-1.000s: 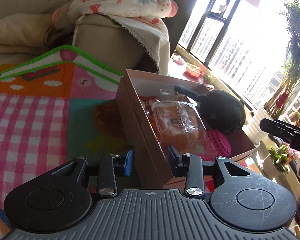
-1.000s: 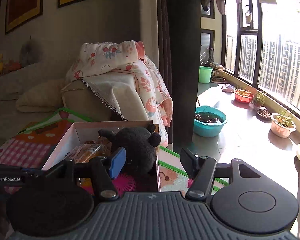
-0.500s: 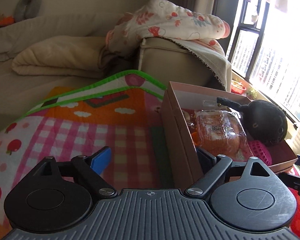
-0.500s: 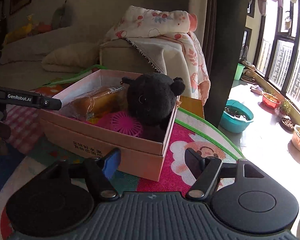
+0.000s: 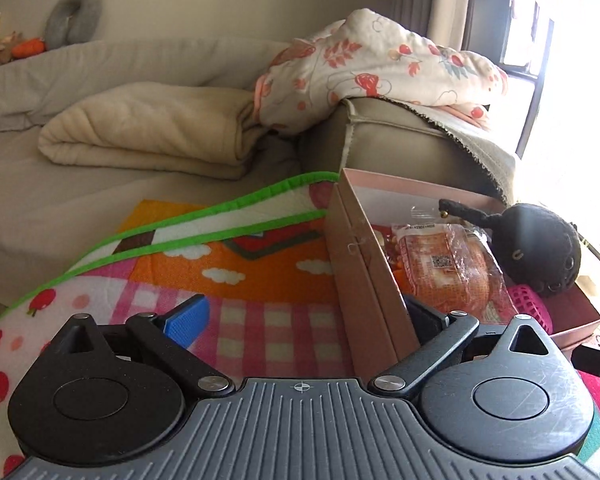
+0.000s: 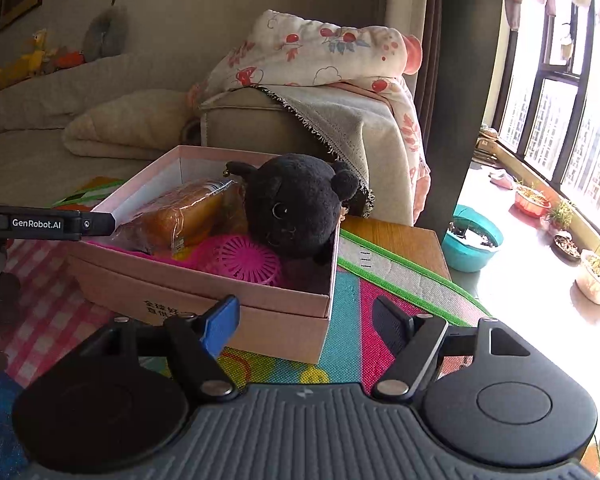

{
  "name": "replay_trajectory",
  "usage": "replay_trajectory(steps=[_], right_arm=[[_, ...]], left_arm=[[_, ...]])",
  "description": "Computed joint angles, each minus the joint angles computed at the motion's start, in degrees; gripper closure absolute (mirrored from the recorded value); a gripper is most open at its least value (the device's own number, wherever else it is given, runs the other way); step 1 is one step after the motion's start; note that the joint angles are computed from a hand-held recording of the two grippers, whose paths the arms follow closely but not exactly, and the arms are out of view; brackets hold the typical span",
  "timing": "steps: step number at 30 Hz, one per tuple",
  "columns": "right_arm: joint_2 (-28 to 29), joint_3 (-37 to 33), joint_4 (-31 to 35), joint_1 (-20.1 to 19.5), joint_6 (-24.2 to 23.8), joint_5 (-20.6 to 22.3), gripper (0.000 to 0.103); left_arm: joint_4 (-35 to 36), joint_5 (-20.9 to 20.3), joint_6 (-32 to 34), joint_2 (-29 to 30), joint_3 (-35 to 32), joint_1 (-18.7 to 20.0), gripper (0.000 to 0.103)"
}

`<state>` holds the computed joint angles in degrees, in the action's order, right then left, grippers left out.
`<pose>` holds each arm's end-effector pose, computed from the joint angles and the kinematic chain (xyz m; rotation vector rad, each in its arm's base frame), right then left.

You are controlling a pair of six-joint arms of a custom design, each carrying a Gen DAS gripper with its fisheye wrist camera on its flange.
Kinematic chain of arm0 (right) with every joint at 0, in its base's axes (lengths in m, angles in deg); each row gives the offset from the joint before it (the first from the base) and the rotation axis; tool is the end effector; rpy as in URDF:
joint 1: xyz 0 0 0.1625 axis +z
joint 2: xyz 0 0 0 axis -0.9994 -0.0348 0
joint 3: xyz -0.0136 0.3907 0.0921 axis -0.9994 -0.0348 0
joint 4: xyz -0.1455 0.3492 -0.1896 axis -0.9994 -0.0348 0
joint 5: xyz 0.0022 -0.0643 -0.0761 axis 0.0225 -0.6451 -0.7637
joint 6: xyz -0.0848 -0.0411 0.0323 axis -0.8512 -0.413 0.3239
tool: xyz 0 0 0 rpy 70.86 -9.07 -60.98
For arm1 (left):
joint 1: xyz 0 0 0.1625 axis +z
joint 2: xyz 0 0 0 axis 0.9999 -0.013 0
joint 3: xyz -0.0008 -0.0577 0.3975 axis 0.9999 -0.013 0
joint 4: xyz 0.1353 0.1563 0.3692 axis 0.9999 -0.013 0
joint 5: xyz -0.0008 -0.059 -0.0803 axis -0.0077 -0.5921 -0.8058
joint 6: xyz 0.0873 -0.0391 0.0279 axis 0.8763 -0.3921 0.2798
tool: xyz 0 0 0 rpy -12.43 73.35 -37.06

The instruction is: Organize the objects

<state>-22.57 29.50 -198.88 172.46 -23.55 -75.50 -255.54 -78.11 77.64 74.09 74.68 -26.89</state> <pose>0.0300 -0.7925 0.2090 0.6716 -2.1162 1.0282 -0.2173 -0.8405 0.0161 0.4771 2.2571 -1.2060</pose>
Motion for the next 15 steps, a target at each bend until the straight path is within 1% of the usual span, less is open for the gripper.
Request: replay_trajectory(steps=[1,2,4,6,7,9,10,11,13,14,15], right_arm=[[-0.66,1.51,-1.0,0.03,-0.13,-0.09,0.018],[-1.61,3.62,-2.64,-0.03,-0.28,0.05,0.01],[-3.71,8.33,-6.13,-0.1,0.17,-0.11,0.0],[-5.97,13.21,-8.48,-0.06,2.07,-1.34,0.0],[-7.06,15.34,-8.42,-0.04,3.21,-2.17,0.0],[-8.34,18.23,-7.94,-0.09,5.13,-3.67,0.0],[-8.55,19.53,-8.45,-0.15,5.31,-4.65,0.0],[-8.43,20.52,-9.25,-0.21,4.78,-5.56,0.0],[-7.39,20.86,-10.12,-0.21,2.73,-7.48,0.0],[-6.88,20.97,-11.68,-0.4,1.92,-7.08,0.0],[-6.89,20.86,-11.69,-0.29,2.08,-7.43,0.0]], left_arm=[[-2.08,-0.29,0.78,-0.86,2.0,-0.33,0.001],[-5.51,-0.93,1.41,-2.7,5.87,-0.85,0.001],[-12.34,-1.94,1.75,-6.62,14.29,-2.09,0.001],[-17.18,-1.99,1.48,-10.41,22.97,-3.56,0.001],[-18.24,-1.29,0.76,-12.09,27.13,-4.39,0.001],[-17.54,0.47,-2.08,-14.71,33.94,-5.85,0.001],[-16.59,1.41,-4.22,-15.63,36.69,-6.5,0.001],[-15.83,2.26,-6.16,-16.17,38.69,-6.99,0.001],[-14.72,4.36,-7.8,-15.82,40.03,-7.75,0.001],[-13.94,6.83,-8.25,-15.0,39.77,-8.22,0.001],[-12.86,9.63,-8.84,-14.02,38.84,-8.64,0.001]])
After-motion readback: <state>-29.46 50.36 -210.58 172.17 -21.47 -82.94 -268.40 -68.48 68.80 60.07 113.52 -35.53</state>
